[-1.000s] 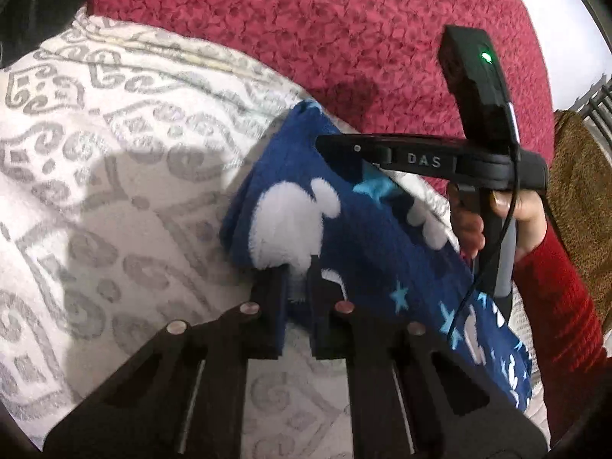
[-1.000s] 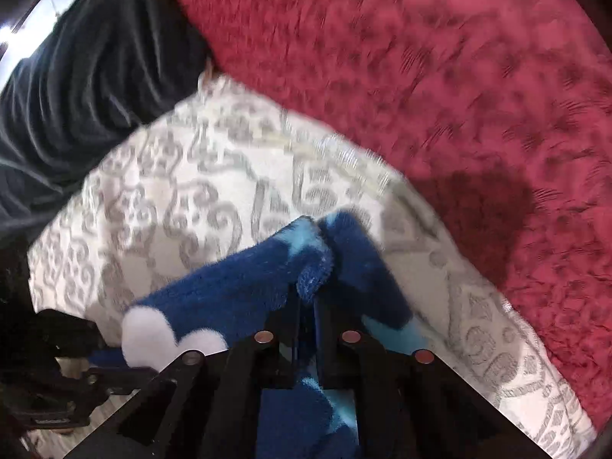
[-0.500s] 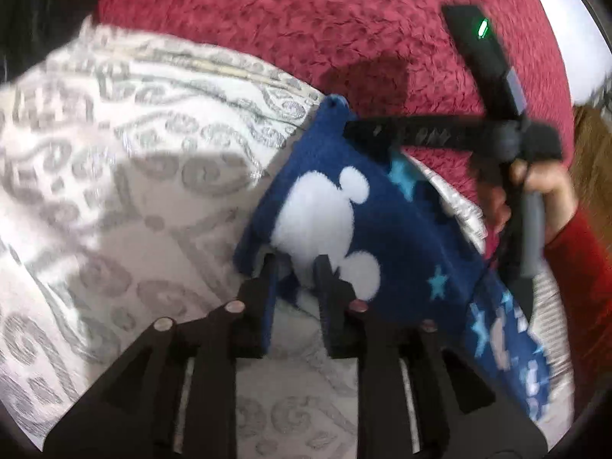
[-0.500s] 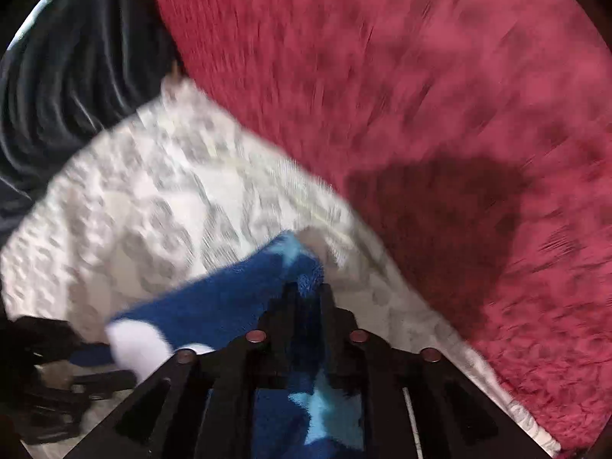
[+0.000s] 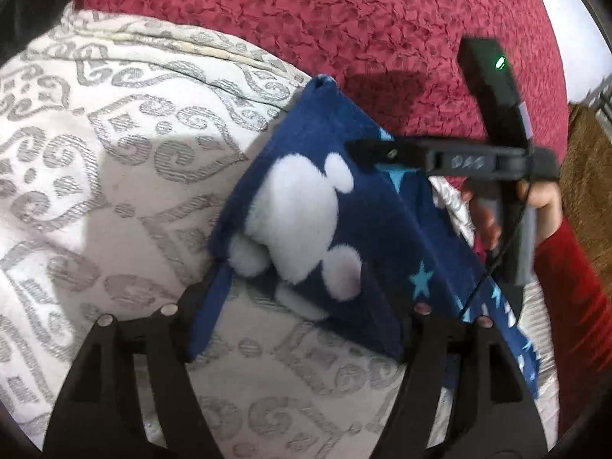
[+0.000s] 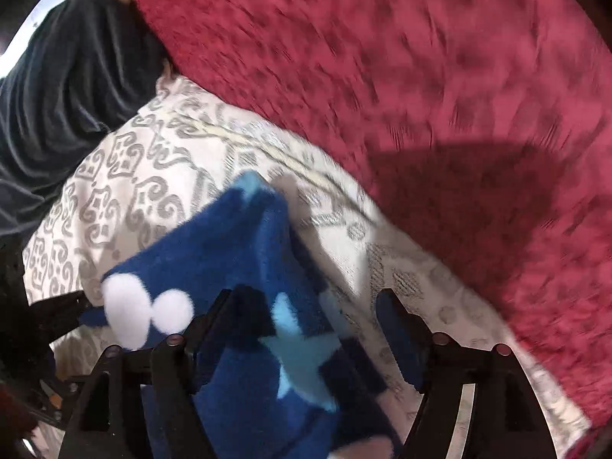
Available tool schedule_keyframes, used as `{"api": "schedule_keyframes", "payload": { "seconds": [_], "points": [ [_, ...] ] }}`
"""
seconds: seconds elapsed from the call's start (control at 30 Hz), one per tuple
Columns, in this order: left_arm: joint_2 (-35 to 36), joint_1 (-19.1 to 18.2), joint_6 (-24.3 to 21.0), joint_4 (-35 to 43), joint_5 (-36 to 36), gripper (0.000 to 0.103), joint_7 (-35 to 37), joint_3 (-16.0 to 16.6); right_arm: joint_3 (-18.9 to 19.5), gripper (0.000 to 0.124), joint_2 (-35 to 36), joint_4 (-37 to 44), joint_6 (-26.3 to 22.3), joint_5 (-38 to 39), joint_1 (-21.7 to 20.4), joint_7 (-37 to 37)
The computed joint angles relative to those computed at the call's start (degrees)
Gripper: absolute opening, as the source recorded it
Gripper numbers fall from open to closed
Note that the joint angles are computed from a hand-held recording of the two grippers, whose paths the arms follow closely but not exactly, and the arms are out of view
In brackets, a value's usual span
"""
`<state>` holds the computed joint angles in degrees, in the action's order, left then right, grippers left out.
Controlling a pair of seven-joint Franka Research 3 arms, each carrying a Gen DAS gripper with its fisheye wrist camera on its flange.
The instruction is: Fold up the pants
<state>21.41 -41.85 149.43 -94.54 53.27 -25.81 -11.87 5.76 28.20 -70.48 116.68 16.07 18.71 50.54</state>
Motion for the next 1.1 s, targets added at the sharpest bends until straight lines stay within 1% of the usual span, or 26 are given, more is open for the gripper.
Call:
{"api": "schedule_keyframes", "payload": {
  "seconds": [0.03,0.07,0.1,0.13,0.17,0.2,0.23,0.3,0.4,0.47,0.53,0.57,0.6,0.67,0.73,0.77,0.8,0.83,0.87,0.97,1.0,1.03,1.07,1.1],
  "points": [
    [-0.5,-0.1,1.3,-0.8,1.1,0.067,-2.1,0.6,0.0,0.076,0.7,0.6,-0.3,0.4,0.0,0.9],
    [-0.8,-0.1,3.4,-1.7,3.1,0.044,-5.4,1.5,0.1,0.071,1.1,0.9,-0.2,0.9,0.0,1.6],
    [-0.6,0.4,6.0,-2.3,4.3,0.011,-7.4,1.9,0.5,0.059,1.4,1.2,-0.5,1.7,-0.2,1.7],
    [-0.5,0.9,10.6,-3.3,7.2,0.012,-12.2,2.9,1.0,0.016,1.7,2.0,-2.0,2.8,-0.7,1.2],
    [-1.3,-0.6,12.1,-4.2,11.8,0.012,-18.8,5.1,1.9,0.013,1.4,1.8,-3.3,4.1,-1.3,1.3],
    [-1.9,-0.9,11.8,-4.4,14.7,0.011,-21.5,5.3,1.4,0.013,-0.4,-0.4,-1.7,4.1,-0.8,0.3],
    [-2.9,-1.3,9.9,-4.4,16.6,0.011,-22.1,5.0,1.7,0.012,-2.5,-3.1,-0.2,4.3,-0.8,-1.9],
    [-4.7,-1.9,6.0,-4.1,19.6,0.011,-22.1,3.7,2.2,0.012,-4.9,-5.4,-0.1,7.3,-1.7,-3.5],
    [-9.3,-3.7,-1.9,-5.0,23.2,0.011,-21.0,0.5,3.1,0.012,-9.7,-8.6,-2.0,14.4,-3.8,-7.0],
    [-12.5,-4.2,-5.5,-6.2,24.2,0.011,-21.8,-1.8,3.5,0.012,-13.6,-11.0,-4.6,19.2,-4.7,-10.0],
    [-15.3,-4.6,-8.9,-7.2,25.7,0.011,-23.6,-4.3,3.4,0.012,-17.3,-13.6,-6.6,22.7,-4.6,-13.2],
    [-15.7,-4.9,-11.9,-6.7,25.3,0.011,-22.5,-5.7,3.3,0.012,-19.0,-14.6,-8.2,24.3,-4.3,-14.7],
    [-17.0,-5.6,-16.1,-7.2,23.8,0.011,-21.1,-7.5,3.1,0.012,-20.3,-15.4,-10.0,25.8,-4.1,-16.2],
    [-19.0,-6.3,-22.9,-7.8,20.2,0.011,-19.5,-10.7,2.4,0.012,-21.8,-15.9,-13.2,27.8,-3.4,-18.6],
    [-20.3,-5.9,-27.3,-8.6,16.7,0.011,-19.2,-13.1,2.8,0.012,-22.6,-17.1,-15.7,29.0,-1.8,-20.4],
    [-20.5,-6.0,-30.6,-8.6,13.5,0.011,-17.3,-14.4,2.8,0.012,-22.2,-17.1,-16.1,28.7,-1.0,-20.6],
    [-20.2,-6.0,-33.2,-8.0,11.2,0.012,-15.9,-15.3,3.4,0.012,-21.5,-17.9,-15.6,27.3,0.5,-20.3],
    [-19.7,-5.9,-35.7,-7.8,7.4,0.012,-14.2,-15.8,3.7,0.012,-20.8,-18.8,-14.9,26.2,1.7,-19.5],
    [-19.5,-5.6,-36.3,-8.6,3.7,0.012,-13.4,-15.9,3.8,0.013,-20.0,-19.2,-14.2,25.3,2.5,-18.5],
    [-19.2,-3.6,-31.4,-12.8,-4.4,0.014,-13.8,-15.0,4.2,0.018,-16.1,-20.9,-8.3,18.3,6.2,-12.7],
    [-18.8,-3.0,-30.1,-13.7,-7.1,0.016,-13.7,-14.7,4.1,0.018,-15.3,-22.1,-4.0,14.4,7.9,-8.9],
    [-18.3,-2.6,-28.8,-14.7,-8.3,0.018,-14.6,-14.5,3.9,0.020,-15.4,-23.1,-1.1,12.3,8.6,-7.1],
    [-18.0,-2.8,-28.9,-14.9,-7.1,0.019,-16.1,-14.6,4.1,0.023,-15.7,-23.6,0.5,12.0,8.6,-6.8],
    [-17.4,-3.1,-30.6,-13.7,-6.5,0.020,-15.4,-14.7,4.2,0.025,-17.2,-25.1,3.3,12.1,8.6,-7.2]
  ]
}}
